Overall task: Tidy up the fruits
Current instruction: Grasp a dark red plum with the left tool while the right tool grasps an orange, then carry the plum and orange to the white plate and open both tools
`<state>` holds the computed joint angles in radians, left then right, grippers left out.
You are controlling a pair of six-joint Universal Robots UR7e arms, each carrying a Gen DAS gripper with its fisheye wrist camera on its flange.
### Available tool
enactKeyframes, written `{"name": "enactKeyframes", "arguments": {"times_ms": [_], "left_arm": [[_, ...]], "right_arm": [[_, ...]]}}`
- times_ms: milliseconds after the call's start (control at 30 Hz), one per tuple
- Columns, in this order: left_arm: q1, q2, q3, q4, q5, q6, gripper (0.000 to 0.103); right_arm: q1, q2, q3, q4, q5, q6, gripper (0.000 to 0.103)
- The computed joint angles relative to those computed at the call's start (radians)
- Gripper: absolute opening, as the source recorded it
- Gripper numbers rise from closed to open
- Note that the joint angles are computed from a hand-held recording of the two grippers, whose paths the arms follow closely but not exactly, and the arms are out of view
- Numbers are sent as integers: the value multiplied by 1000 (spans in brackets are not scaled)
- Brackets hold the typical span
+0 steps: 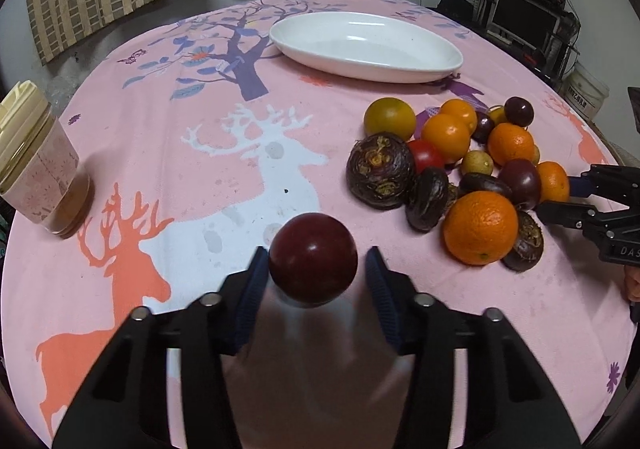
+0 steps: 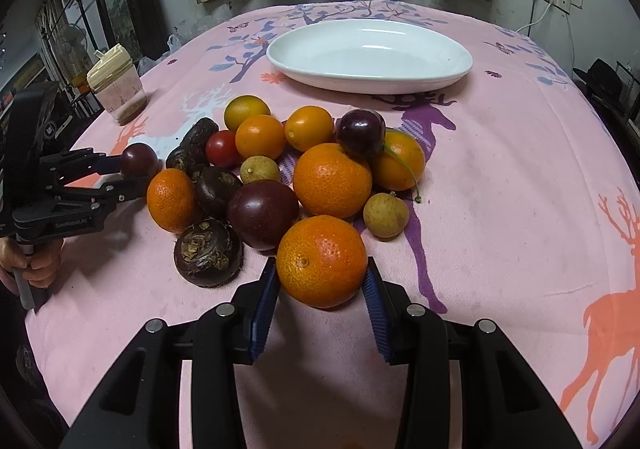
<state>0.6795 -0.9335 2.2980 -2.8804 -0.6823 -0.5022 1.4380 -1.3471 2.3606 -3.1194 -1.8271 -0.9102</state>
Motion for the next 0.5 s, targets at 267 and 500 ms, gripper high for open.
{"name": "enactKeyframes", "arguments": {"times_ms": [267,500], "left_arm": [[-10,-26,-15,-6,7,41,39],[42,91,-250,-132,-9,273,39]], "right_arm": [[-8,-87,-58,165,120,47,42],[71,143,-322,98,108,185,42]]}}
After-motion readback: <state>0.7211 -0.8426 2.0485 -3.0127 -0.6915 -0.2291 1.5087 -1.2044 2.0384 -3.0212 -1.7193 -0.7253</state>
